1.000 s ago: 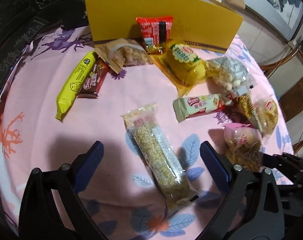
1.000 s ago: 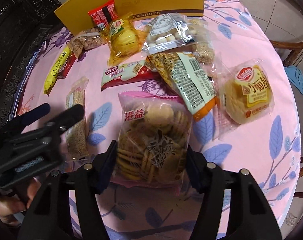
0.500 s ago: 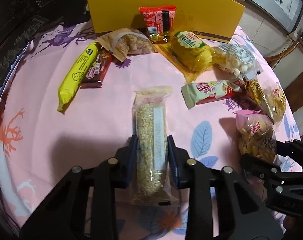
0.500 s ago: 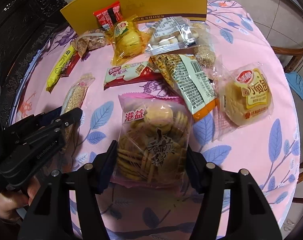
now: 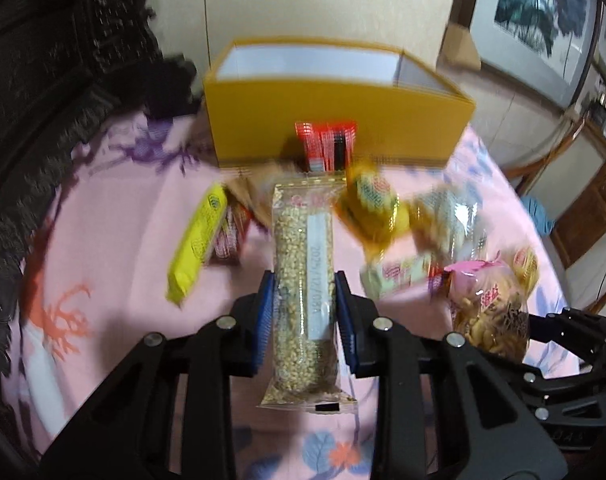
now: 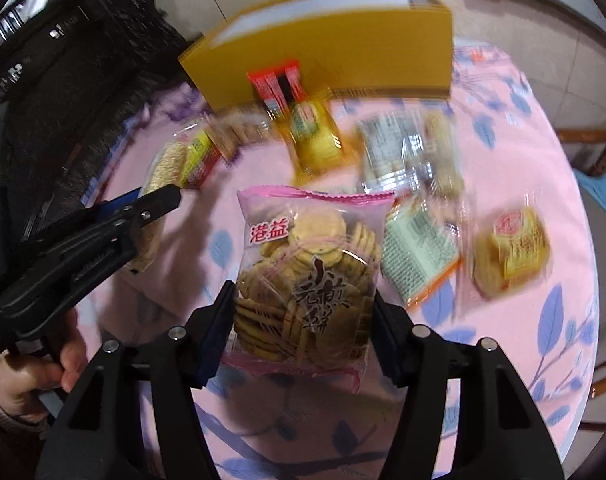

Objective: Organize snacks
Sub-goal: 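Carry both bags into the yellow box and open both tools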

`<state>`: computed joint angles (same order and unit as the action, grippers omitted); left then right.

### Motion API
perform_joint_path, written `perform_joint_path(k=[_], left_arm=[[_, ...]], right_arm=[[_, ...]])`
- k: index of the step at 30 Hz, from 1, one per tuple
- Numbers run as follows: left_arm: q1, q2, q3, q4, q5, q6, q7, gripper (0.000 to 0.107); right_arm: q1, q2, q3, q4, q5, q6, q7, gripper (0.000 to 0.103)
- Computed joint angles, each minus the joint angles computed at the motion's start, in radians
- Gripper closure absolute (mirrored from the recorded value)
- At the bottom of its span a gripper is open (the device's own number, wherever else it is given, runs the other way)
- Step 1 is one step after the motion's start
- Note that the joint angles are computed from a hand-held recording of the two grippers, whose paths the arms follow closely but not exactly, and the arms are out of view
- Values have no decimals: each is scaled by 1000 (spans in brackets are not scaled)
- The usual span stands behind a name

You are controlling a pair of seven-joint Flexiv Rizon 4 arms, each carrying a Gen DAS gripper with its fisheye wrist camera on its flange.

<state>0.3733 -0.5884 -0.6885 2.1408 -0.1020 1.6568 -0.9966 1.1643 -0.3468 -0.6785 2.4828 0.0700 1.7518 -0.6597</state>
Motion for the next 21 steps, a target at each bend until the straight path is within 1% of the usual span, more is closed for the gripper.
perform_joint_path(k=[3, 4, 6, 8, 13, 15, 18, 19, 20, 21], left_arm=[[16, -15, -37, -44, -7, 13, -7, 77], [12, -20, -40, -67, -8, 17, -11, 77], [5, -33, -50, -107, -8, 20, -14, 77], [-3, -47, -56, -141, -4, 20, -12, 77], [-73, -91, -31, -284, -37, -35, 7, 77], [-112, -113, -13, -348, -60, -47, 27, 77], [-194, -144, 42, -460, -101, -84, 52, 77], [-220, -163, 54, -503, -116, -93, 62, 77], [-242, -177, 67, -537, -131, -108, 73, 77], [-285, -192, 106, -589, -145, -135, 75, 77]], right_arm=[[46, 0, -87, -18, 4, 20, -27, 41], [62, -1, -129, -33, 8, 26, -42, 41], [68, -9, -164, -58, 22, 32, -64, 41], [72, -27, -220, -98, 30, 34, -95, 41], [33, -68, -279, -183, 45, 39, -156, 40], [11, -78, -287, -216, 53, 37, -171, 40], [-78, -94, -252, -279, 40, 30, -192, 40], [-133, -102, -213, -306, 36, 36, -193, 40], [-170, -111, -185, -325, 37, 40, -191, 41], [-210, -120, -157, -350, 34, 34, -189, 40]])
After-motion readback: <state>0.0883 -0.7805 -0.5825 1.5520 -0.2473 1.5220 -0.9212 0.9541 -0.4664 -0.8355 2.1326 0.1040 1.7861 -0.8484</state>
